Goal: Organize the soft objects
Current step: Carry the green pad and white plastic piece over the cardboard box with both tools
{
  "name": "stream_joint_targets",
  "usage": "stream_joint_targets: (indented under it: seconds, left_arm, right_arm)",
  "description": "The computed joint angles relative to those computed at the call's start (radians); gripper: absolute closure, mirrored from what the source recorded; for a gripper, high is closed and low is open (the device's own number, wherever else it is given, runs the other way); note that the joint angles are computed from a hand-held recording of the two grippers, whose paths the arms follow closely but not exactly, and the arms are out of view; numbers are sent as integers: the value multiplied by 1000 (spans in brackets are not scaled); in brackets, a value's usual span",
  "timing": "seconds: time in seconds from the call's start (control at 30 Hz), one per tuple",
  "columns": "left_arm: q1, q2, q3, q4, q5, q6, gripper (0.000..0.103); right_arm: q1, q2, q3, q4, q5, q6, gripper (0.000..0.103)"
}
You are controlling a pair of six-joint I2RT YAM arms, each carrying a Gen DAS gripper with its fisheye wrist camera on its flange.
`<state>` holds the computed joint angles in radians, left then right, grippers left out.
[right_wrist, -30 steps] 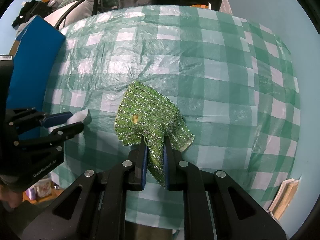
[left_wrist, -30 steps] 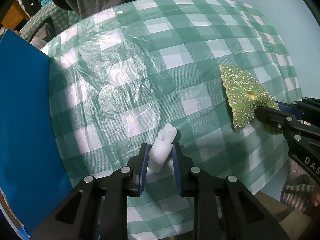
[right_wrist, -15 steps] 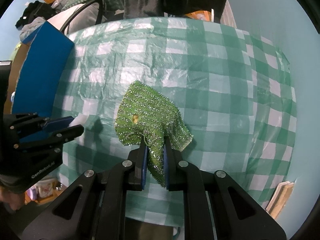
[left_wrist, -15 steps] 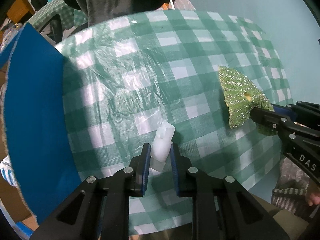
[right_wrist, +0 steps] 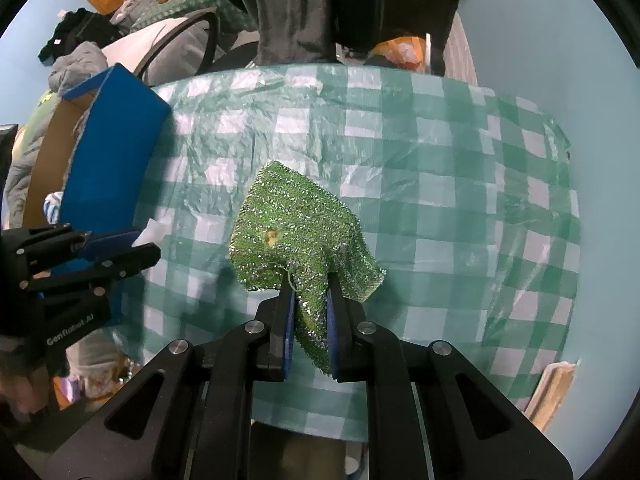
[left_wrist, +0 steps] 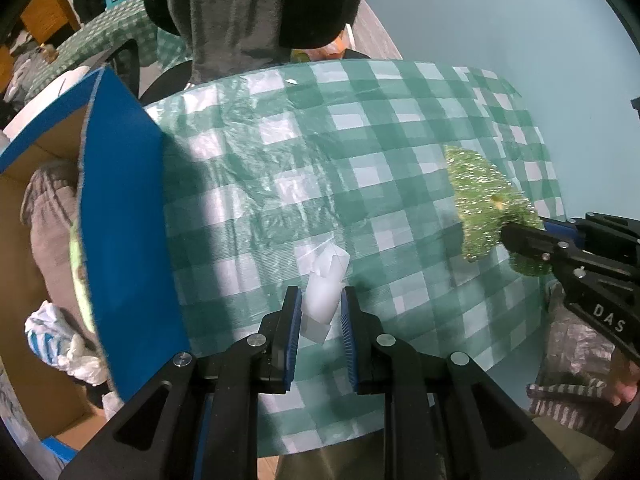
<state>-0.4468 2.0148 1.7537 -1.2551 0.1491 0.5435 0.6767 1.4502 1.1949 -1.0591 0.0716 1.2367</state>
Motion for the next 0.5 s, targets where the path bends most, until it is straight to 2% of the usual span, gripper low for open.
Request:
stream_joint_targets:
  seconds: [0.5]
  left_arm:
    - [56, -19, 174, -113, 49, 2, 83]
  right_arm:
    - [9, 60, 255, -146, 77, -47, 91]
